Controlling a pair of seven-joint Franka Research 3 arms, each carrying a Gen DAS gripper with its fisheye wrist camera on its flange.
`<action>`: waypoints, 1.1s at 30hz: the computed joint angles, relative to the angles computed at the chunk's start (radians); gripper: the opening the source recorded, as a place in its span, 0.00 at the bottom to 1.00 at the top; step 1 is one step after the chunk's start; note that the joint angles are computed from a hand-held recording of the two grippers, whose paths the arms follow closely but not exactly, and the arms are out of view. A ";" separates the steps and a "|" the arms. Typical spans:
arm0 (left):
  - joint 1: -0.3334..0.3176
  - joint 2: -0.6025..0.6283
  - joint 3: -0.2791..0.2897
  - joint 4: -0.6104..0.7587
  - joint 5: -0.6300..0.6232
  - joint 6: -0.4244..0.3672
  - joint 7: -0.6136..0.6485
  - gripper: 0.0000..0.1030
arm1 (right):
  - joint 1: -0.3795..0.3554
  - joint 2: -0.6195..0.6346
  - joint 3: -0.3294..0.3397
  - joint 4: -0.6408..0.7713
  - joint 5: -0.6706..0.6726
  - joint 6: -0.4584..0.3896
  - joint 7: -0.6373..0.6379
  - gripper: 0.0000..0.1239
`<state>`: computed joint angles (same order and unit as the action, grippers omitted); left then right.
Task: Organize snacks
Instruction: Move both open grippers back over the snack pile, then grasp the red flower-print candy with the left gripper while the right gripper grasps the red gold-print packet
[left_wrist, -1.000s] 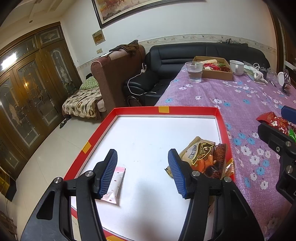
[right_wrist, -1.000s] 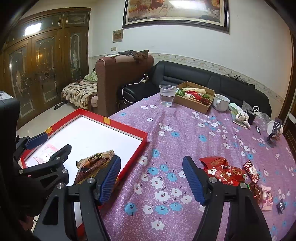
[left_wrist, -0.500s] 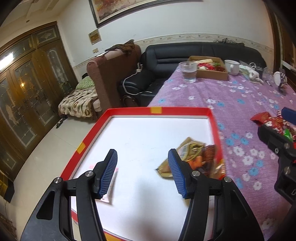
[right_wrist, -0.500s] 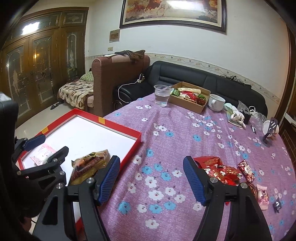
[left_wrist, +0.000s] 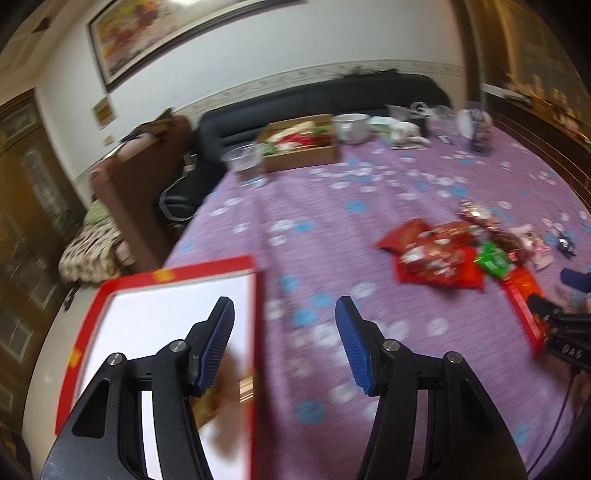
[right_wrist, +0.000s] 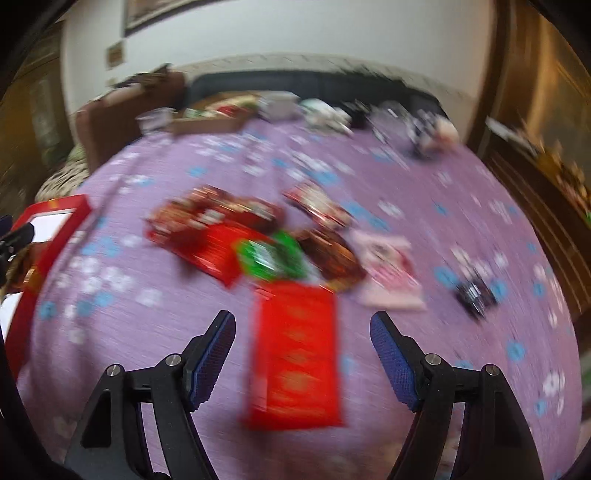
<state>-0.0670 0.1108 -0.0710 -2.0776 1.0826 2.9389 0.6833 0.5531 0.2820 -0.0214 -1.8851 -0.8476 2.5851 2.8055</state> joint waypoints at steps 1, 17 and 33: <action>-0.004 0.014 -0.011 0.018 -0.026 -0.004 0.034 0.54 | -0.008 -0.004 0.000 -0.011 0.012 0.011 -0.006 0.63; -0.054 0.192 -0.099 0.222 -0.661 -0.137 0.524 0.74 | -0.014 0.024 -0.006 -0.020 0.195 0.076 -0.198 0.69; -0.017 0.306 -0.166 0.304 -0.875 -0.154 0.728 0.38 | -0.008 0.010 -0.035 -0.059 0.224 0.200 -0.206 0.39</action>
<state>-0.0843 0.4163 -0.2366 -1.7739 0.2081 2.7846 1.4115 0.5453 0.2920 -0.0560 -1.9442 -0.6240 2.7854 2.5991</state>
